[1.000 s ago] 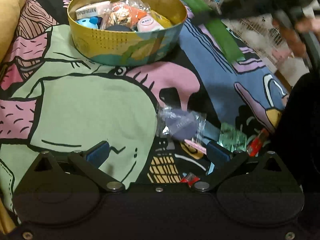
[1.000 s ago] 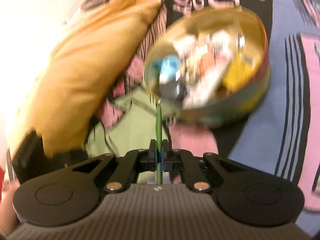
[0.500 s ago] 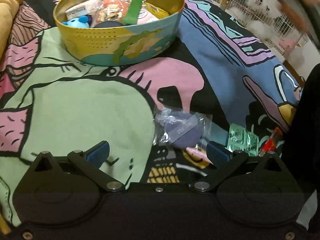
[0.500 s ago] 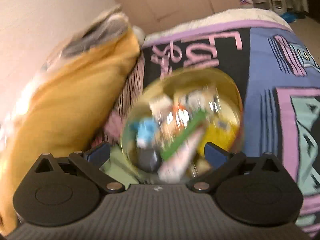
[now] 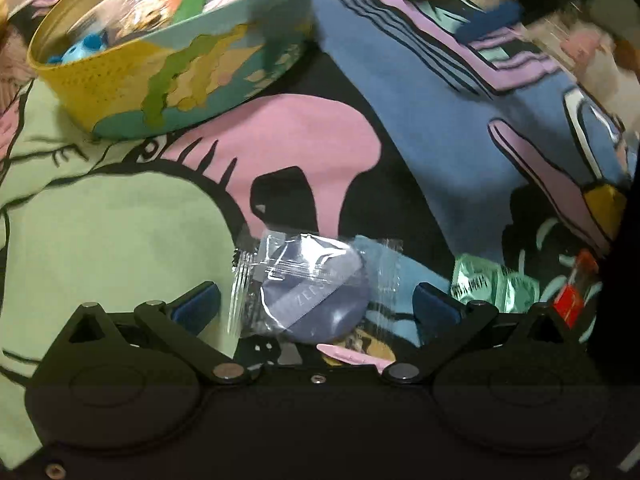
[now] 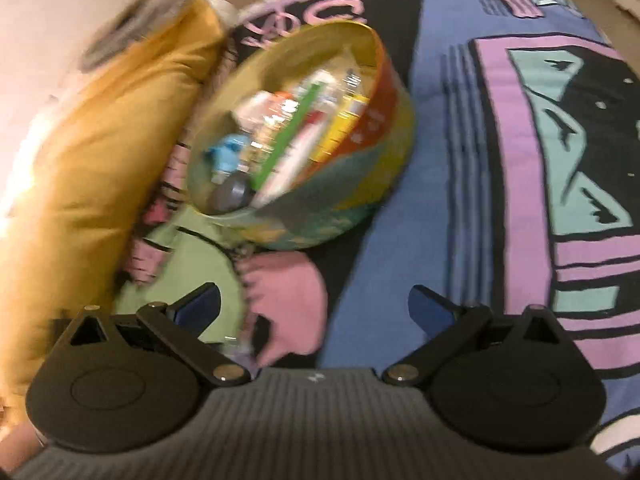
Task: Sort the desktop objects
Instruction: 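Grasp the purple puff pack with the left tool and drop it into the tin, then grasp the green blister pack with the right tool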
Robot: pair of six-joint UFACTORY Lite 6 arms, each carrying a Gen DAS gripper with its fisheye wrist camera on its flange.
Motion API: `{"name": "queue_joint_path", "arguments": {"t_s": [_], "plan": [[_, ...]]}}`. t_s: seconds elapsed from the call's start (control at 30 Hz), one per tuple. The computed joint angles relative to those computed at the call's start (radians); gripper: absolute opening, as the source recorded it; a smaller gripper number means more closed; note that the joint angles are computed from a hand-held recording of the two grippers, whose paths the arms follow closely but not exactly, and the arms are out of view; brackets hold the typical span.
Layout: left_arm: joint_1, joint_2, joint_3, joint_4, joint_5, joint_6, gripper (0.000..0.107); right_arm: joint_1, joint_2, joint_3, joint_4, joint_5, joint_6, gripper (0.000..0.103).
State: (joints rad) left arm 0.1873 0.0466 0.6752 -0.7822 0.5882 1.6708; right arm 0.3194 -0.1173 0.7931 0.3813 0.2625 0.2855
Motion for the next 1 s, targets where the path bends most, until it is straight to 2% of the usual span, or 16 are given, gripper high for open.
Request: {"name": "queue_joint_path", "arguments": {"t_s": [0.07, 0.1, 0.17, 0.23, 0.3, 0.37, 0.43, 0.57, 0.67, 0.77, 0.8, 0.83, 0.87, 0.9, 0.93, 1.0], "plan": [[0.0, -0.02, -0.011, 0.007, -0.016, -0.016, 0.088, 0.015, 0.024, 0.013, -0.05, 0.014, 0.03, 0.103], [0.001, -0.03, -0.011, 0.023, -0.016, -0.031, 0.08, 0.015, 0.003, -0.001, -0.012, 0.028, -0.014, 0.103], [-0.001, -0.056, 0.0, 0.069, -0.018, -0.118, 0.045, 0.025, -0.018, -0.011, -0.023, 0.035, -0.01, 0.103], [0.006, -0.082, 0.004, 0.106, 0.001, -0.182, 0.044, 0.033, -0.022, -0.016, -0.066, 0.028, 0.033, 0.103], [0.013, -0.116, -0.026, 0.107, -0.005, -0.14, 0.044, 0.031, -0.028, -0.018, -0.099, 0.031, 0.078, 0.103], [0.026, -0.137, -0.027, 0.109, 0.013, -0.143, 0.043, 0.016, -0.041, -0.029, -0.048, 0.032, 0.04, 0.103], [0.065, -0.171, -0.002, 0.068, 0.073, -0.12, 0.043, 0.005, -0.054, -0.034, -0.004, 0.029, 0.01, 0.103], [0.121, -0.2, 0.133, -0.045, 0.193, -0.151, 0.044, -0.025, -0.087, -0.055, 0.124, 0.017, -0.108, 0.103], [0.011, -0.124, 0.323, -0.02, 0.129, -0.326, 0.044, -0.048, -0.077, -0.051, 0.26, 0.034, -0.245, 0.103], [-0.115, 0.006, 0.56, 0.08, 0.055, -0.564, 0.049, -0.077, -0.005, -0.024, 0.479, 0.131, -0.49, 0.103], [-0.144, 0.05, 0.635, 0.095, 0.03, -0.644, 0.053, -0.083, 0.033, -0.007, 0.526, 0.186, -0.553, 0.103], [-0.153, 0.089, 0.689, 0.087, 0.023, -0.687, 0.069, -0.086, 0.066, 0.008, 0.557, 0.241, -0.6, 0.103], [-0.159, 0.122, 0.734, 0.065, 0.019, -0.722, 0.092, -0.088, 0.106, 0.026, 0.59, 0.31, -0.652, 0.103], [-0.16, 0.152, 0.774, 0.069, 0.026, -0.771, 0.102, -0.08, 0.134, 0.038, 0.607, 0.358, -0.687, 0.103], [-0.156, 0.194, 0.826, 0.098, 0.065, -0.824, 0.103, -0.056, 0.156, 0.057, 0.583, 0.392, -0.695, 0.103], [-0.132, 0.224, 0.85, 0.121, 0.133, -0.861, 0.103, 0.034, 0.18, 0.097, 0.436, 0.392, -0.622, 0.103]]}}
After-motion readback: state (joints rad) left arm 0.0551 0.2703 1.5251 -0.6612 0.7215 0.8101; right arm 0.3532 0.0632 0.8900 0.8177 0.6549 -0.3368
